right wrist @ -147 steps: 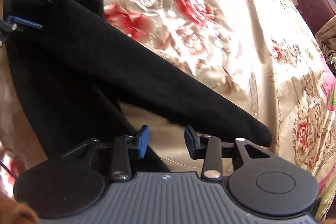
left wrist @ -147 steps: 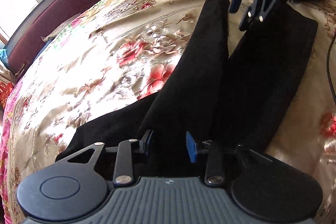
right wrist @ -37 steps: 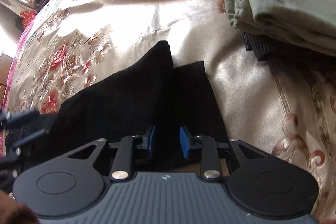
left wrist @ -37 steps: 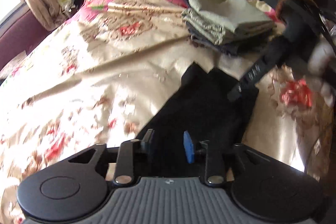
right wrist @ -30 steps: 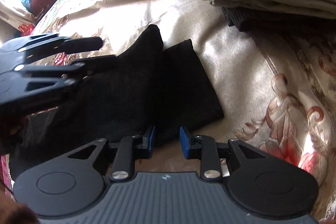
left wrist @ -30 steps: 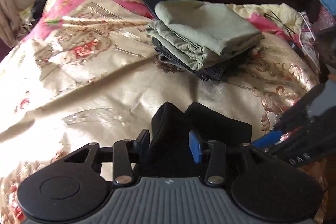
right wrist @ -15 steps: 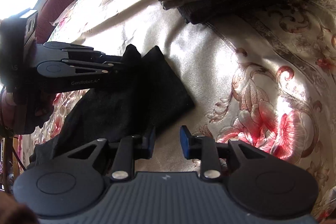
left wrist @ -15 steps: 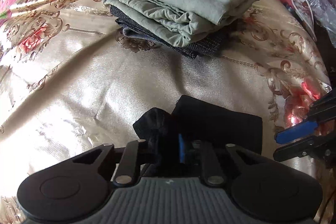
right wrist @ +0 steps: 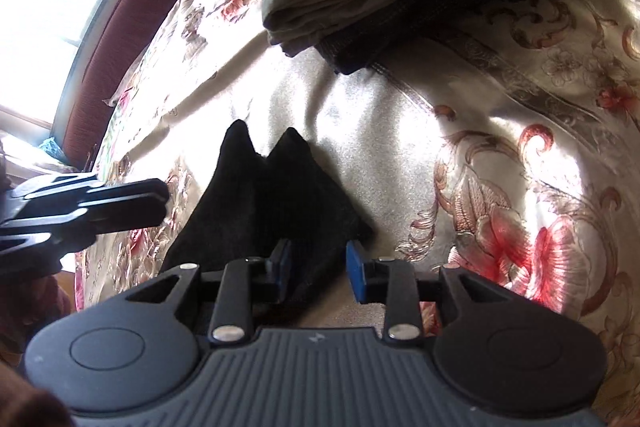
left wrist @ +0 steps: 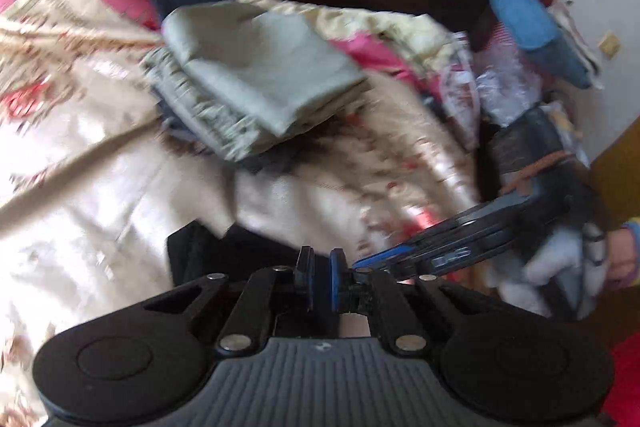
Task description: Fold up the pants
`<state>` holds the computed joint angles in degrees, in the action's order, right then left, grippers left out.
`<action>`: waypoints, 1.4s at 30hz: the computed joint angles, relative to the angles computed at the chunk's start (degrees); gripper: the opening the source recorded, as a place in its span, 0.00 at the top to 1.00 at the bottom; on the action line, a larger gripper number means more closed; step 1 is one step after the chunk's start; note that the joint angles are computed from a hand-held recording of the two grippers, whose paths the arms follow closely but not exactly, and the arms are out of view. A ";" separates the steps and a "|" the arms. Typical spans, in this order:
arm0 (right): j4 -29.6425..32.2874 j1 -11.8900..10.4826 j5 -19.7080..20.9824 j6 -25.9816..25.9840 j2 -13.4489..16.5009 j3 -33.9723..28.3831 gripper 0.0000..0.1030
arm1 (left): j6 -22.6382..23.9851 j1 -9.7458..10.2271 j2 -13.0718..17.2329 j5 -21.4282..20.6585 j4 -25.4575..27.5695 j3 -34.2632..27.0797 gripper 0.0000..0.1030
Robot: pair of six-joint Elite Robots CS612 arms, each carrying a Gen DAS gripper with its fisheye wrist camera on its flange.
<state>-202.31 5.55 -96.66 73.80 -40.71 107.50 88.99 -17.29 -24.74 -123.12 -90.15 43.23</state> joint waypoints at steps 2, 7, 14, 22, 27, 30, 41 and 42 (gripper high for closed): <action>-0.92 -0.08 1.34 -0.58 0.38 -0.57 0.68 | -3.60 0.23 0.85 0.24 -3.53 -0.49 0.71; -6.61 -0.05 6.60 2.28 2.63 -2.23 0.65 | -8.85 0.10 3.13 1.53 -11.98 -2.04 0.55; -9.97 1.06 10.06 5.67 6.44 -6.56 0.60 | -6.79 -0.72 4.49 4.17 -10.07 -3.20 0.54; -8.90 1.93 8.28 8.97 7.75 -8.67 0.61 | -5.14 -0.91 4.53 6.76 -11.58 -2.33 0.53; -7.27 2.70 4.67 6.84 7.52 -9.04 0.61 | -5.73 -0.48 5.19 6.48 -10.79 -3.76 0.53; -11.18 3.33 -0.27 9.04 8.81 -10.15 0.61 | -5.80 -0.28 5.29 6.15 -11.31 -3.69 0.53; -22.27 3.43 -8.51 22.70 14.22 -13.91 0.61 | -7.39 0.18 5.85 3.85 -9.38 -4.83 0.53; -22.26 3.78 -9.76 22.40 13.80 -13.64 0.64 | -7.64 0.28 6.13 3.17 -7.61 -5.88 0.53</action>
<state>-224.58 9.33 -106.43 96.21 -26.91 93.86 81.35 -17.00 -18.61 -119.94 -97.77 37.35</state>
